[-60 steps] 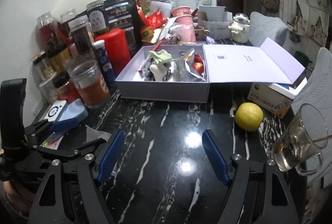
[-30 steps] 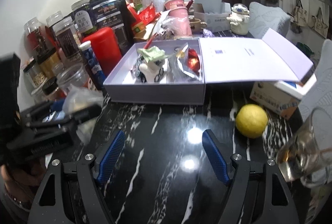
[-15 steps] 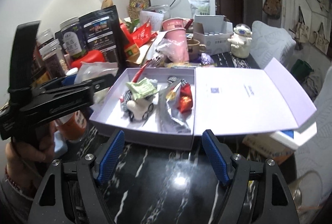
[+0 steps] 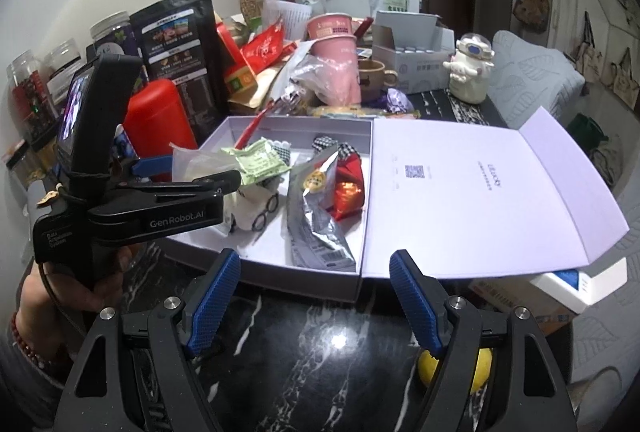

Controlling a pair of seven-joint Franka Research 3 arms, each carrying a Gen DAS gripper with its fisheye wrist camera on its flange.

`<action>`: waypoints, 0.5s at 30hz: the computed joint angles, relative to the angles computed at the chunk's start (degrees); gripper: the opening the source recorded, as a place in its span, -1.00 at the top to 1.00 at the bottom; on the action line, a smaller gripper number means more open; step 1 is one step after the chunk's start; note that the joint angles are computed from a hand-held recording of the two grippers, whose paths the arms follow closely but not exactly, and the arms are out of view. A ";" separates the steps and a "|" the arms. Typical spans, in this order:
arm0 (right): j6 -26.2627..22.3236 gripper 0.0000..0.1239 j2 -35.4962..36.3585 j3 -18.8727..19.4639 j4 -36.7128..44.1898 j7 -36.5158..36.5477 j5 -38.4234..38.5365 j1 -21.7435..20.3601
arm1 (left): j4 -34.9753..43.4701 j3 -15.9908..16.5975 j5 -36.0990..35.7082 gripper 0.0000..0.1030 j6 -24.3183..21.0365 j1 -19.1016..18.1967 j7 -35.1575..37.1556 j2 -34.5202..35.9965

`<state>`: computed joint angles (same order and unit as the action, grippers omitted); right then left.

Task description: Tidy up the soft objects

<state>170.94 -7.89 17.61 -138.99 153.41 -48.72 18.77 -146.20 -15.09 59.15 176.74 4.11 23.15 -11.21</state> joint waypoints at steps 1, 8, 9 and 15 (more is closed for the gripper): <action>0.05 -0.26 -0.03 -0.14 -0.18 -0.32 0.38 0.12 | -0.14 0.16 -0.51 -0.59 -0.32 -0.33 0.49 -0.19; 0.10 -0.26 -1.26 0.35 -0.89 -0.54 1.16 -0.39 | -1.56 0.44 -3.43 -0.59 -0.09 -0.99 3.42 -2.68; 0.13 -0.26 -1.63 0.55 -0.99 -0.52 1.17 -0.60 | -1.95 0.39 -4.33 -0.59 -0.27 -1.10 3.97 -3.40; 0.58 -0.26 -3.71 2.39 -1.80 -1.03 2.37 -2.00 | -3.13 -0.86 -8.63 -0.87 -0.91 -0.28 6.33 -6.31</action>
